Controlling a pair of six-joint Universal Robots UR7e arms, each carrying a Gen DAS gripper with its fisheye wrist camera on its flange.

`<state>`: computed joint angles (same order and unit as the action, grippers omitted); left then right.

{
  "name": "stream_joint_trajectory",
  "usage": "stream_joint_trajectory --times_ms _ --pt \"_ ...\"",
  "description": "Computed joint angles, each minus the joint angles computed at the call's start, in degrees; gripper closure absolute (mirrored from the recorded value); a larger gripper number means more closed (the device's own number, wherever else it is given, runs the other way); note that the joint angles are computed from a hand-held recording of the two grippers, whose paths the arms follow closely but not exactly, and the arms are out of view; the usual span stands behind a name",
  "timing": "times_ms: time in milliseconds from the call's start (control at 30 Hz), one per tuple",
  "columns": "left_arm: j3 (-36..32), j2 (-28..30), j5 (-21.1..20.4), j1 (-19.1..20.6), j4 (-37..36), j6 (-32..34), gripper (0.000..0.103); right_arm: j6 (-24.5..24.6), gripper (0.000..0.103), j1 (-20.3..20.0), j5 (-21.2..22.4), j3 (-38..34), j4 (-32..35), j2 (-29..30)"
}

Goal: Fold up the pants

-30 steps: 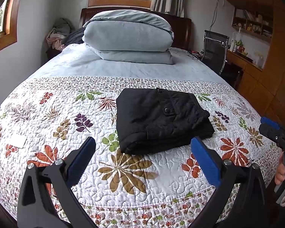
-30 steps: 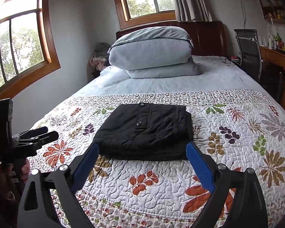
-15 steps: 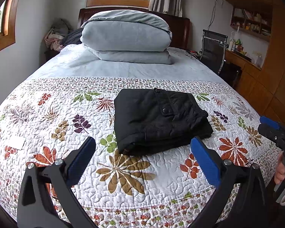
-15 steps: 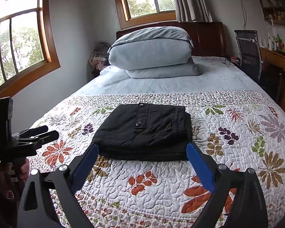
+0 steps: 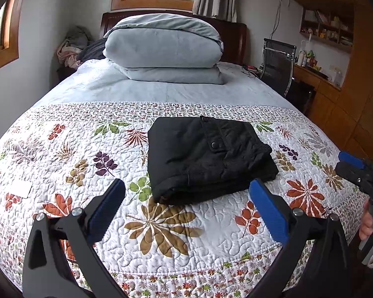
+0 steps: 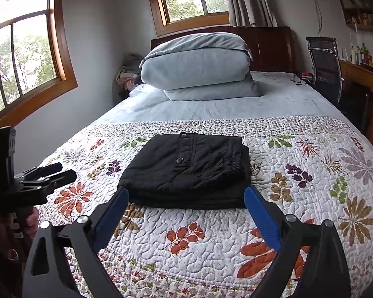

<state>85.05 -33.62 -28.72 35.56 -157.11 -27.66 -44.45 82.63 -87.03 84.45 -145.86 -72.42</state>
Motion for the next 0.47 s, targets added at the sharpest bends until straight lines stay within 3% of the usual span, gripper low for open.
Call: stream_joint_trajectory --times_ms 467 --pt "-0.26 -0.55 -0.50 0.09 2.04 -1.31 0.003 0.89 0.005 -0.29 -0.05 -0.38 0.84 0.19"
